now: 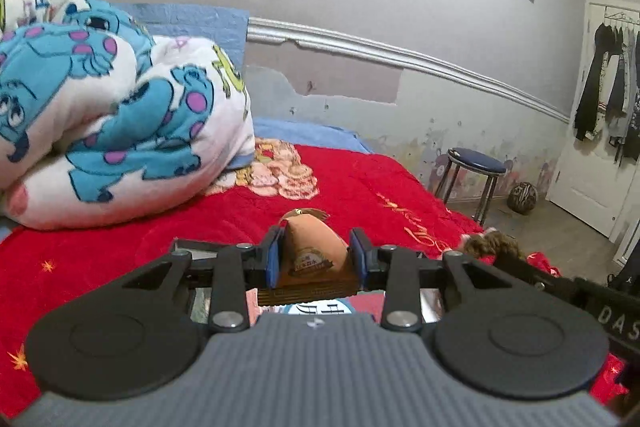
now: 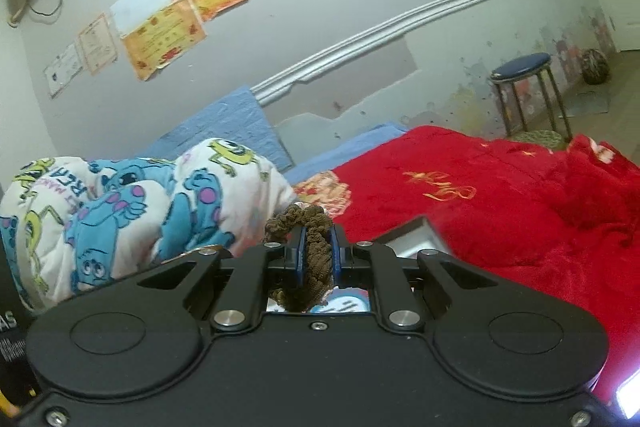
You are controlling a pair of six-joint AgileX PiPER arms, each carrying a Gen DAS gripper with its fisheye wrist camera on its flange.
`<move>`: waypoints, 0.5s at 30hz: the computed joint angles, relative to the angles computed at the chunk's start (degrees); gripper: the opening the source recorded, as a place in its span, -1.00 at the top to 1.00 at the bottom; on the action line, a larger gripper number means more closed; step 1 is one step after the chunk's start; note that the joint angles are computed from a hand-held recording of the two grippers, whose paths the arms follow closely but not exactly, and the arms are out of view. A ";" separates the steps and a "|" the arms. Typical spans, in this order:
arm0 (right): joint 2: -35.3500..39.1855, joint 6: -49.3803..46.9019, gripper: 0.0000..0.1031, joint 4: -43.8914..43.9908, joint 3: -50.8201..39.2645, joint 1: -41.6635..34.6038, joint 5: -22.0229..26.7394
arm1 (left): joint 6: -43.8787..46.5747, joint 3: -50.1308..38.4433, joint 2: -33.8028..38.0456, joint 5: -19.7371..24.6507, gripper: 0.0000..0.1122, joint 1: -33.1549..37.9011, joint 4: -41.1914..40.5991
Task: Organize objects
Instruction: 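Carry the brown ring and tan packet over the black box with both tools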
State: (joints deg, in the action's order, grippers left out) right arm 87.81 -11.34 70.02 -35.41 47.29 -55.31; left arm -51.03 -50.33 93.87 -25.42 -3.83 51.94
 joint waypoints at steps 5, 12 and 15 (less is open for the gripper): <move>2.53 2.88 0.75 -1.40 1.96 -2.11 0.72 | -4.35 -1.71 4.81 -1.62 0.29 0.65 5.72; 7.13 4.97 0.75 0.25 1.50 -2.88 1.45 | -0.19 0.11 7.39 -2.64 0.28 0.28 6.08; 8.14 5.25 0.75 0.60 1.20 -2.36 0.97 | -0.89 0.56 7.54 -2.81 0.28 0.33 7.27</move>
